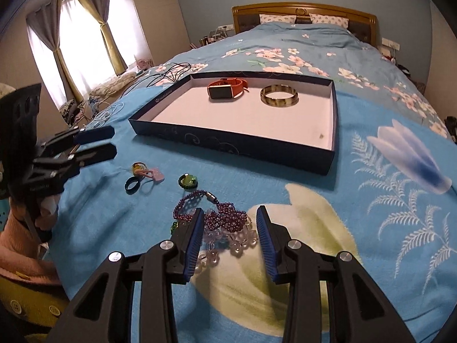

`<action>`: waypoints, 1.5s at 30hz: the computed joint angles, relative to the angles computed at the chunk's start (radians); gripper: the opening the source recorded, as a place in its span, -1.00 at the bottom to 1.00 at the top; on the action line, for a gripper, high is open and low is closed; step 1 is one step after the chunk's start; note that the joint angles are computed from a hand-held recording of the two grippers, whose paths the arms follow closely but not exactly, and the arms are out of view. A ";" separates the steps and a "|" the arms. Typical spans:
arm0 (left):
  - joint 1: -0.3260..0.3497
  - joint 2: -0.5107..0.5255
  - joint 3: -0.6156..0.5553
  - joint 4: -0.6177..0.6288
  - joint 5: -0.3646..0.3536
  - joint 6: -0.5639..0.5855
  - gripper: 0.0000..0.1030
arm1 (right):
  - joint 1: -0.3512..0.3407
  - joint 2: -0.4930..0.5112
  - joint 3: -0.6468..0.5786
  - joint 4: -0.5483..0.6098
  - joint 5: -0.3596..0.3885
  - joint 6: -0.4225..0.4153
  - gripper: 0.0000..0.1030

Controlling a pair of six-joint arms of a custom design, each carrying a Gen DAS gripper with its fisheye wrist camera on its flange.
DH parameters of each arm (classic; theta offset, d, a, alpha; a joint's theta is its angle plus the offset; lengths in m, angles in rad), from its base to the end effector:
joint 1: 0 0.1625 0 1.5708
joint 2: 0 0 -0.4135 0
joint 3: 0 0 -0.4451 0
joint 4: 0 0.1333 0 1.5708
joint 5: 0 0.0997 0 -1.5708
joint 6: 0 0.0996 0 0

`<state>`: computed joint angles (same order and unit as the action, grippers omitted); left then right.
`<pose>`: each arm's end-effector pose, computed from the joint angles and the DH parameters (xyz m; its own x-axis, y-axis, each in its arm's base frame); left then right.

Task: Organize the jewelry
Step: 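Open both tools to release the band and bangle in the tray, then grasp the black ring with the left tool while the right tool grasps the dark beaded bracelet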

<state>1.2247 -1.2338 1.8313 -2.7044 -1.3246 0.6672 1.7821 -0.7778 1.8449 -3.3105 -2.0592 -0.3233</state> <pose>-0.0688 -0.6553 0.2702 -0.5694 0.6669 -0.4807 0.8198 0.5042 -0.2716 0.2193 -0.6098 0.0562 -0.8247 -0.1476 0.5459 -0.4493 0.7572 -0.4741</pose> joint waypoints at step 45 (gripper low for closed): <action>0.008 0.013 -0.017 0.119 -0.005 0.003 0.06 | 0.031 0.003 -0.022 -0.117 0.051 -0.024 -0.88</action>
<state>1.2330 -1.2212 1.8139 -2.5857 -1.3301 0.6702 1.8134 -0.7747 1.8228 -3.4278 -2.0077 -0.3475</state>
